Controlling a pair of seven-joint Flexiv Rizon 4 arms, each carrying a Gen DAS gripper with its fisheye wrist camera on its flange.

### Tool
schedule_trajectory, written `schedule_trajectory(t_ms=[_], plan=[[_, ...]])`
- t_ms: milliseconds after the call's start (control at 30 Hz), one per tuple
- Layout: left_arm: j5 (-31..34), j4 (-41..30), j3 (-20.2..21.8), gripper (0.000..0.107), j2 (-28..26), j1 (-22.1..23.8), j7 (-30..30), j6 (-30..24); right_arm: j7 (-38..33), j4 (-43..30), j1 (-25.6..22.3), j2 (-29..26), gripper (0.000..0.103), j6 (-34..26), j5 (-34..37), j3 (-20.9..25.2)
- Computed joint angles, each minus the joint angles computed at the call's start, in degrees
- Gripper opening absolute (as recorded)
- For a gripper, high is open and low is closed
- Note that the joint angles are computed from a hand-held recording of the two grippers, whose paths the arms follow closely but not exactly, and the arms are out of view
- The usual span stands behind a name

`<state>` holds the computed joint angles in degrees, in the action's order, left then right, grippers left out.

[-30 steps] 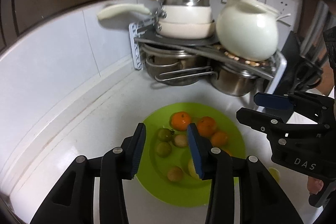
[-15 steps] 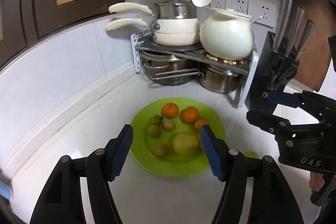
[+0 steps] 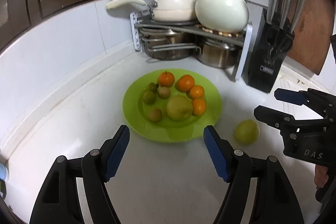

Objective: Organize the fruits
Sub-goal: 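Withdraw both tools from the plate toward the last green-yellow fruit, then close the right gripper on the large green-yellow fruit on the counter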

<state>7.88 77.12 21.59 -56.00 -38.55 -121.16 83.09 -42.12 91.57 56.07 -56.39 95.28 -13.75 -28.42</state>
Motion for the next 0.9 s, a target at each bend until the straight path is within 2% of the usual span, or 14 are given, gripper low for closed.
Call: schedule_trajectory(t_ms=[233, 733, 900], plan=[[-0.25, -0.53, -2.64, 0.073, -0.91, 0.98, 1.43, -2.35, 0.07, 0.18, -3.13, 0.31, 0.066, -2.10, -1.19, 4.35], [1.38, -6.78, -7.28, 0.073, -4.95, 4.12, 2.54, -10.38, 0.27, -5.70, -14.19, -2.61, 0.066, -8.26, -6.66, 18.02], [1.77, -8.79, -8.23, 0.073, -6.04, 5.00, 2.64, -12.10, 0.19, -7.84, -15.71, -3.88, 0.065, -9.91, -7.92, 19.78]])
